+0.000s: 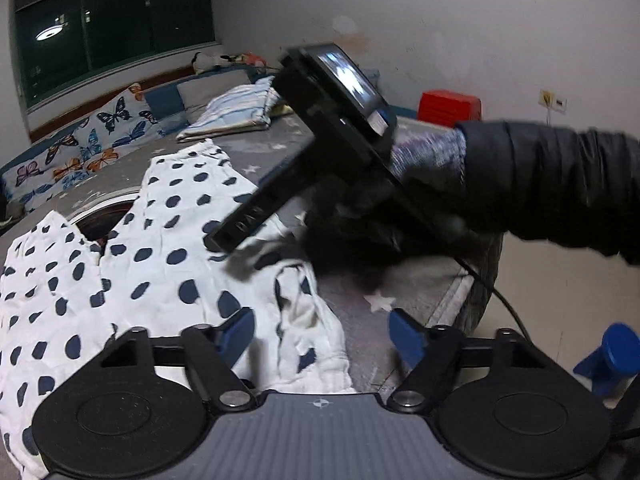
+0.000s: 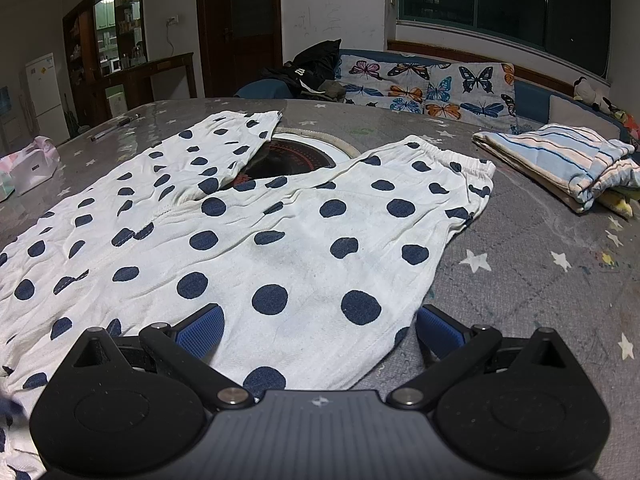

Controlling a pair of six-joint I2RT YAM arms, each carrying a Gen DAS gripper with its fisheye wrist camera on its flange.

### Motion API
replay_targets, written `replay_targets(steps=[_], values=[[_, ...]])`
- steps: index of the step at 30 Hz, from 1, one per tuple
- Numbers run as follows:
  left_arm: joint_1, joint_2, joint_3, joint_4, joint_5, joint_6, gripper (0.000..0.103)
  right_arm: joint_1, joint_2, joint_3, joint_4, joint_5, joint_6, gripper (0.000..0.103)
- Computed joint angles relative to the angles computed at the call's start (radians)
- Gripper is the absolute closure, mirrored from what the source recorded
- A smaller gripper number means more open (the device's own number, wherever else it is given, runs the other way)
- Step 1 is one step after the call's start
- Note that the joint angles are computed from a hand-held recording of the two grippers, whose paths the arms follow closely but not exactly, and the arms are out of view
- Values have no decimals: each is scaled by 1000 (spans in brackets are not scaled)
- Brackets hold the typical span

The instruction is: Fold clothes

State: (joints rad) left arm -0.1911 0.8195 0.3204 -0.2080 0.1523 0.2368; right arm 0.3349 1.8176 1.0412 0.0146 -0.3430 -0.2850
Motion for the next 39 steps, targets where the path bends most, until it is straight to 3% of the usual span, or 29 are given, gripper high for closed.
replay_targets(steps=[1,6,7,10,14,16,20,25,36,39], values=[[-15,10,-4,9,-20,4,43,0,0,0,-1,0,0,0],[-19,60,-17,56,-44,25,46,-1,-1,5,-11,-1,1,0],[-12,63,-16,58,-33,33,50,-1,-2,8,-17,-1,3,0],[40,105,3,65,28,58,79,-4,3,34,-43,4,16,5],[137,152,42,43,134,78,92,-34,18,100,-74,2,63,10],[196,164,63,23,200,74,92,-49,41,150,-89,7,82,13],[304,194,108,-13,322,55,93,-87,148,346,-184,2,140,22],[405,232,150,-43,445,34,93,-108,394,724,-338,41,220,35],[517,297,219,-88,562,28,93,-99,909,1590,-715,89,304,48],[526,301,218,-82,577,24,93,-84,1001,1776,-812,127,295,68]])
